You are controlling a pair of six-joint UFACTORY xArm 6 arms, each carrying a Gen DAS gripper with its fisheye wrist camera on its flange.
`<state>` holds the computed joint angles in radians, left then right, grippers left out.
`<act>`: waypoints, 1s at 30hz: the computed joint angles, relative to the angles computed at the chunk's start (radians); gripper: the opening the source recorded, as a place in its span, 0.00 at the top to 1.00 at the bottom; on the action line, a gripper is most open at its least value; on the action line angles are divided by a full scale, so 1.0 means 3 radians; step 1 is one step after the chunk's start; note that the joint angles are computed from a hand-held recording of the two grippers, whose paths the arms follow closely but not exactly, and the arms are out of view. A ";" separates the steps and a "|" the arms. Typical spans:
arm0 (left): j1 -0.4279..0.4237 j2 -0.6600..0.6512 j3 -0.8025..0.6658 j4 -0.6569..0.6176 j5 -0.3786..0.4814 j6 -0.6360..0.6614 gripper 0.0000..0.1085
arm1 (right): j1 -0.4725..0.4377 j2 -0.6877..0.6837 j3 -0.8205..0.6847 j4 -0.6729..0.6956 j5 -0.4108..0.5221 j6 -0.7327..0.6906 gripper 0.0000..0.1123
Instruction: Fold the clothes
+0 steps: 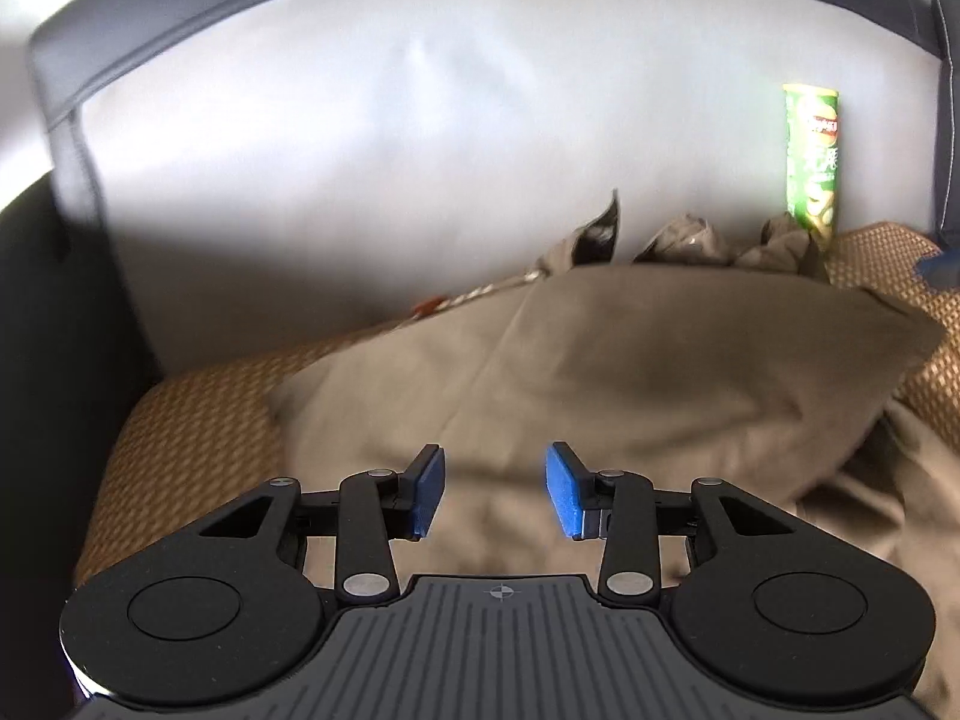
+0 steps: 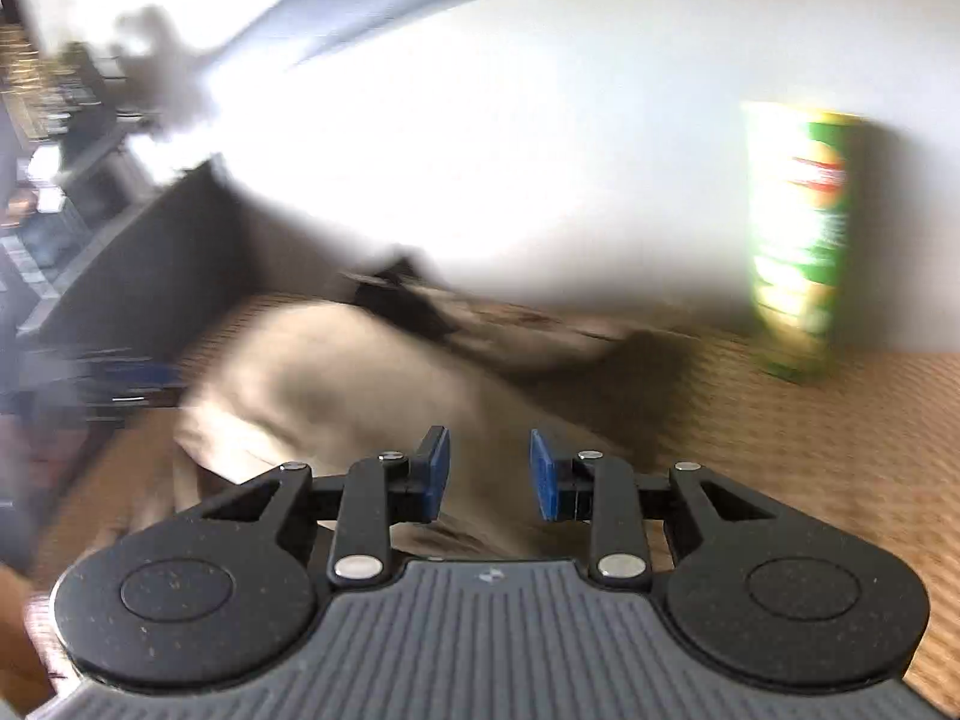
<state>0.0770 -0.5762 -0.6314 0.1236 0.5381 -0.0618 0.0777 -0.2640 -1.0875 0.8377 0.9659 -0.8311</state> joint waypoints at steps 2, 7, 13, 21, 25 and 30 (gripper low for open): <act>-0.0041 0.0264 -0.0067 0.0225 -0.0079 -0.0142 0.50 | 0.0298 0.0127 0.0017 0.0010 -0.0167 -0.0093 0.68; 0.0047 0.0549 0.0062 0.0305 -0.0343 -0.0268 0.43 | 0.0603 0.0521 0.0238 -0.0174 -0.1079 -0.0257 0.74; 0.0004 0.0634 -0.0036 0.0509 -0.0226 -0.0610 0.41 | 0.0599 0.0739 0.0126 -0.0141 -0.1124 -0.0220 0.83; -0.0343 -0.0385 0.0319 -0.0681 0.0394 -0.0204 0.40 | 0.0154 -0.0323 0.0562 0.0271 -0.0110 0.0019 0.46; -0.0527 -0.0324 0.0441 -0.0713 0.0391 -0.0693 0.42 | 0.0240 -0.0753 0.1148 0.0177 -0.0262 0.0876 0.45; -0.0447 -0.0337 0.0553 -0.1219 0.0284 -0.0833 0.39 | 0.0263 -0.0905 0.1588 0.0671 -0.0379 0.1951 0.44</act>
<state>-0.0571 -0.6772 -0.4654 -0.2421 0.6232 -0.3118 0.1565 -0.5354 -0.6110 1.0391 0.8520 -0.2458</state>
